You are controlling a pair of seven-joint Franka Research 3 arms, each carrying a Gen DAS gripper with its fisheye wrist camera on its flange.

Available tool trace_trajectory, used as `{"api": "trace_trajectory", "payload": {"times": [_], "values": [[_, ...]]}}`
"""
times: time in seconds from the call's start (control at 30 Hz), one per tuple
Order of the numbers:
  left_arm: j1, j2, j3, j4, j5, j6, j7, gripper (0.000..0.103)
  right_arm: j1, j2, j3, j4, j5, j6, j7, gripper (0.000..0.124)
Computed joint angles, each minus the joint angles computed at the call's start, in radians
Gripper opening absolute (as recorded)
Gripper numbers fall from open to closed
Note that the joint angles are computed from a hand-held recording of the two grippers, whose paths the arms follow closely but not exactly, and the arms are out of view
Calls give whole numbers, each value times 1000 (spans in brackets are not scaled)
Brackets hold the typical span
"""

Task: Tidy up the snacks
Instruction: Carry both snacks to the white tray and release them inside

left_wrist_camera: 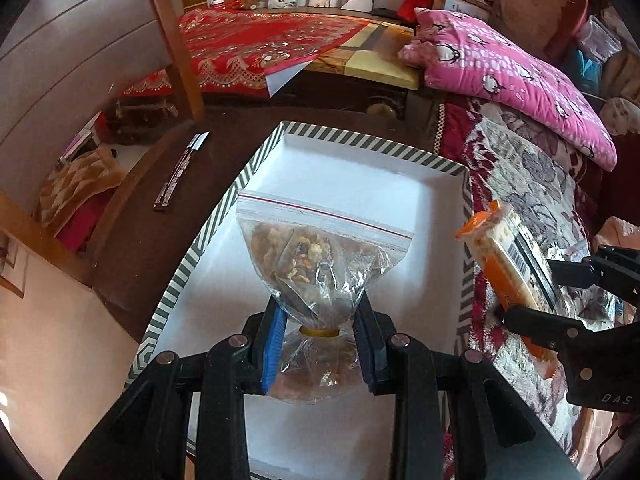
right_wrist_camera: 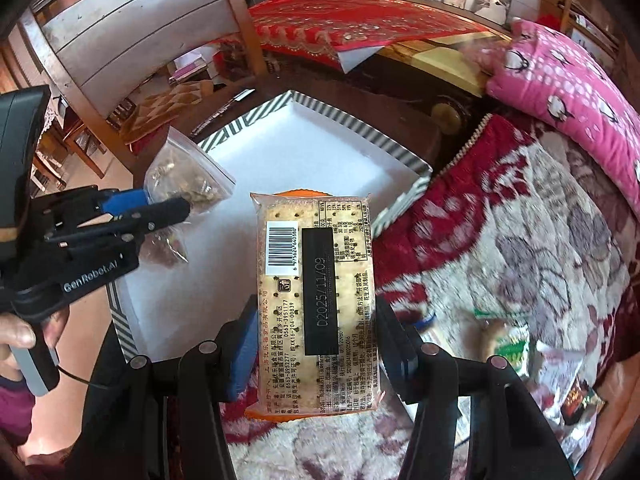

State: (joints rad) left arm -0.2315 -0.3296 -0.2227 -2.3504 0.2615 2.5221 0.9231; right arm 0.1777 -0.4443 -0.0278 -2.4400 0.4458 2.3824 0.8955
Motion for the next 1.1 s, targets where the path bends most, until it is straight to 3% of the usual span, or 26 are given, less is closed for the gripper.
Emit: {"api": "trace_trajectory", "payload": {"times": [0.8,0.9,1.1], "values": [[41,51,16,5,4,-27,-32,31,51,267,57,212,-28,12,77,58],[39,62,19,10,-2,-30,-30,31,55,296,61,235,-28,8,85,50],[42,73,22,10,-9,-40,-36,32,57,314,61,246,-25,-20,89,49]]}}
